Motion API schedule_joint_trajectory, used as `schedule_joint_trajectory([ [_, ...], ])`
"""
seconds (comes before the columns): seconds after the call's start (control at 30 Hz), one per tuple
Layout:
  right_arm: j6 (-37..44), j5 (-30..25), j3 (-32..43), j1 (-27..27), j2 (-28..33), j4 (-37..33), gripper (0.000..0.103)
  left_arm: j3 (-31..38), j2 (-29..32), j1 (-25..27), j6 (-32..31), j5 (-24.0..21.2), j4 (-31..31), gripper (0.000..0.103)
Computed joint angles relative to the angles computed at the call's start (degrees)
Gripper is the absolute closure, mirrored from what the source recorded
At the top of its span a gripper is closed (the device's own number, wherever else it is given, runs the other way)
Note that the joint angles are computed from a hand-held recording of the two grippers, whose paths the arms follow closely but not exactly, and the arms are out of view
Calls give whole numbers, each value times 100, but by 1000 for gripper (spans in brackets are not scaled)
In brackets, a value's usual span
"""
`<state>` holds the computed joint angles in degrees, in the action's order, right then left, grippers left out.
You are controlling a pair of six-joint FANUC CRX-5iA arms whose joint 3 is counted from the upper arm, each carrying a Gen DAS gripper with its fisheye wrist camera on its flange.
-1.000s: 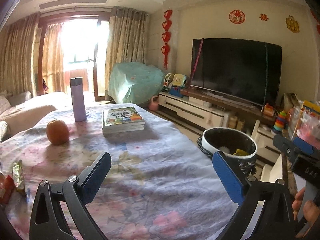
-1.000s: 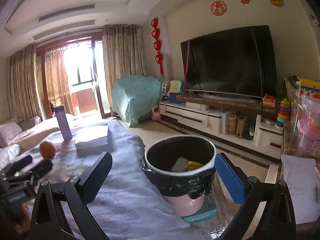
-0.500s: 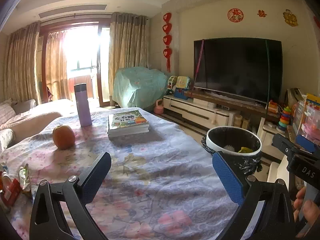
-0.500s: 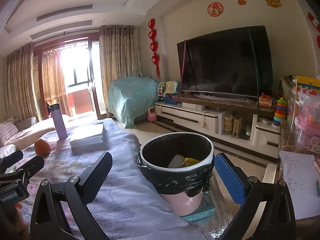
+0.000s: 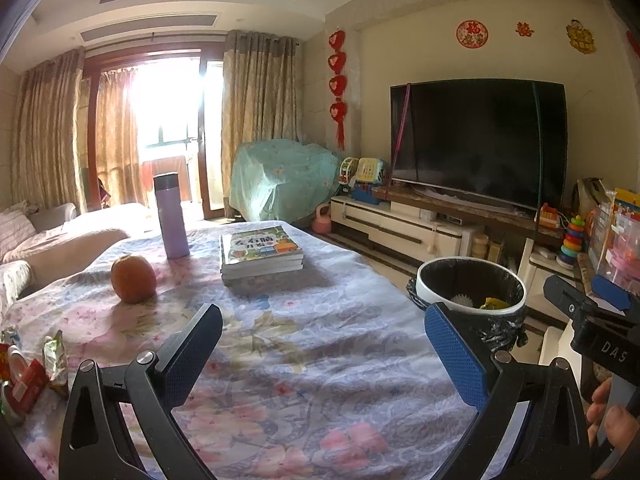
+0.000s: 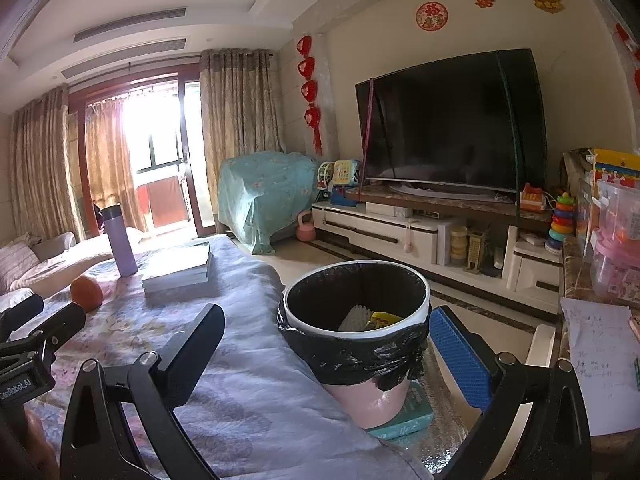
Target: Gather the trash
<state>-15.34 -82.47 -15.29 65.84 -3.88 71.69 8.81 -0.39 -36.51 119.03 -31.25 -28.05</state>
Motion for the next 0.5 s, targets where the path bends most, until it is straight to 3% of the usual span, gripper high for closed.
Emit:
schedule_joint_trajectory([
  [0.5,-40,45,-32,30,-20,22,0,-74,-4,38,-69,121,31,1],
])
